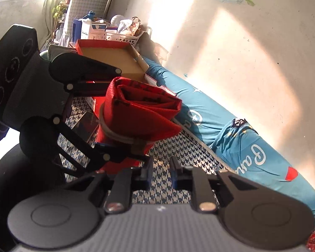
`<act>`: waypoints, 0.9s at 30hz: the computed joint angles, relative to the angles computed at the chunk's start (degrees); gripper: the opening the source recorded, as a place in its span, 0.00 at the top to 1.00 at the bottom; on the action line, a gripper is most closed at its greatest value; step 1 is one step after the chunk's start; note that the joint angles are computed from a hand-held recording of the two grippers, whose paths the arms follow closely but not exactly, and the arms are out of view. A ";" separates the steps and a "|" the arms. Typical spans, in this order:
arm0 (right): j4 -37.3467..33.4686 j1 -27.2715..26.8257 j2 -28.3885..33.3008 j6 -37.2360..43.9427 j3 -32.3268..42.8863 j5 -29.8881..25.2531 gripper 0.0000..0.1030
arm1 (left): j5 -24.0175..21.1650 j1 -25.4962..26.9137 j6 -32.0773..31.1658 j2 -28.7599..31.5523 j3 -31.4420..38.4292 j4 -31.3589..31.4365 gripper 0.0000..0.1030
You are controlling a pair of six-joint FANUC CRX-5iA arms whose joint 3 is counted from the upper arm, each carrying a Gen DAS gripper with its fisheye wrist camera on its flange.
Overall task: Fold shopping bag
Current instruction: 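Turn the left gripper holding the banded red roll toward the shoebox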
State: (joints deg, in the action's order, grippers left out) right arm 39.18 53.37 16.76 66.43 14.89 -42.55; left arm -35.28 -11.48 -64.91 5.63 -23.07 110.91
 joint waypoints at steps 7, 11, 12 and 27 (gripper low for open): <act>2.16 -1.08 0.11 -7.80 -1.77 2.01 0.85 | 5.46 -1.23 12.80 0.39 1.43 0.55 0.51; 2.65 -1.42 0.16 -10.13 -2.43 2.55 0.84 | 8.10 -2.67 14.69 0.73 2.04 3.82 0.51; 3.10 -1.45 0.19 -10.51 -2.68 2.58 0.84 | 9.28 -3.25 15.14 0.84 2.30 4.96 0.51; -0.57 -2.42 3.46 -8.78 0.02 1.68 0.84 | 15.09 -5.23 25.88 5.27 7.37 6.09 0.51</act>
State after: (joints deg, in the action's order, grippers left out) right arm 38.61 50.95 20.23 57.65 14.91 -40.87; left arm -20.19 -16.71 -39.03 10.90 -15.70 117.00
